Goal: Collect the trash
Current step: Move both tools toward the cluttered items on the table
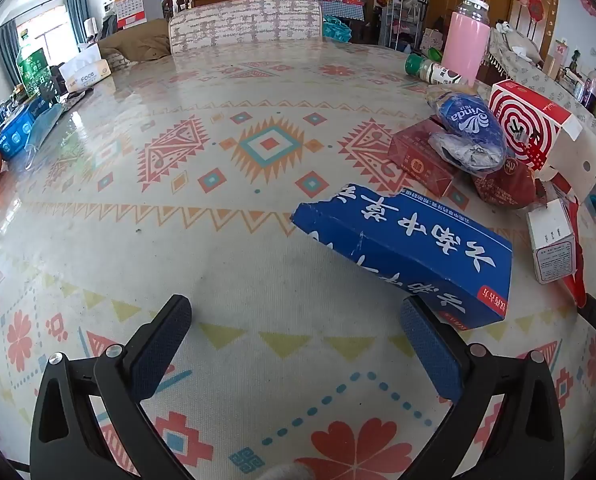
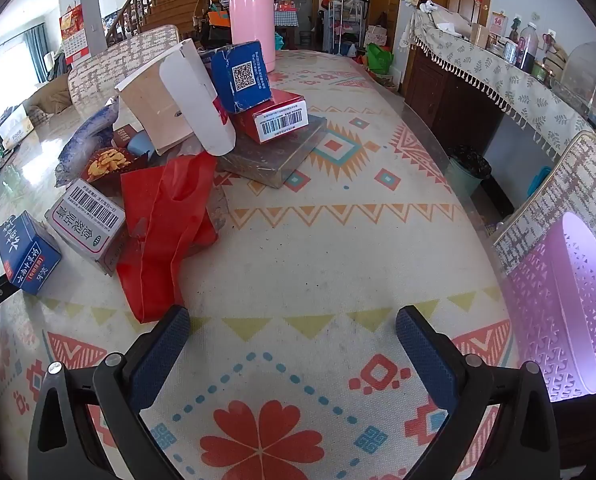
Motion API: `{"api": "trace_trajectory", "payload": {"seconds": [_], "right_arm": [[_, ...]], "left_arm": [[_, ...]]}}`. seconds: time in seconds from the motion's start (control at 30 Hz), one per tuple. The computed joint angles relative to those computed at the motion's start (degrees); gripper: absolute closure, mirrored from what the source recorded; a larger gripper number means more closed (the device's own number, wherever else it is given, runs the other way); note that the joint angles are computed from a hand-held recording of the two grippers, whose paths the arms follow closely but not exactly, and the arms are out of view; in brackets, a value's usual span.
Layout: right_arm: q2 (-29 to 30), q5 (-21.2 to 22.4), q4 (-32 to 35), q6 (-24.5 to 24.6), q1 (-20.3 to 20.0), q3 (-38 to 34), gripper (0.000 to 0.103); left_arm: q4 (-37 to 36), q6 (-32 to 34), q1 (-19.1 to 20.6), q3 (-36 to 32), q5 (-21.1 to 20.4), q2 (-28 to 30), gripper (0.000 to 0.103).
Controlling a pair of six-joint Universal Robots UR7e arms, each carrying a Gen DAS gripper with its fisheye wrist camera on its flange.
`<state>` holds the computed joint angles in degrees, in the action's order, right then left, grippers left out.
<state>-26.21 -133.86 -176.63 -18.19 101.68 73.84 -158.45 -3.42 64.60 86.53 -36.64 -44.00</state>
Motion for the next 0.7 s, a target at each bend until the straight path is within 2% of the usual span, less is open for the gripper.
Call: {"api": "trace_trajectory", "payload": {"seconds": [0.2,0.23,0.33,0.5,0.6,0.7], "right_arm": [[0.14,-0.08,0.22,0.08,0.05,-0.27,0.0],[0.15,-0.08,0.28,0.1,0.06,-0.32,0.0],[-0.23,-0.04,2.28,1.02,0.07,-0.46,0.0],[-1.25,0.05,6.85,2.47,0.19,-0.47,0.0],[-1.93,0.76,5.94,1.25,0.03,1.08,0.0],[-3.23,1.08,4.44,1.28,0.14,4.07,0.0]], "left_arm": [[1.49,-1.8,-0.21,-0.05,0.62,-0.15,0.0],[3.86,-3.04,-0.1,-0.68,0.16,-0.44,0.0],[3.49,-1.93,0.06,-0.44,-0.29,-0.6,0.0],[1.15,-2.73,-0.58,4.43,-1.23,-3.19,0.0],[-0.54,-4.54,-1.34,8.83,-2.69,-6.45,0.0],[-5.78,-3.9,-3.38,14.67,-1.82,-10.39,0.0]]}}
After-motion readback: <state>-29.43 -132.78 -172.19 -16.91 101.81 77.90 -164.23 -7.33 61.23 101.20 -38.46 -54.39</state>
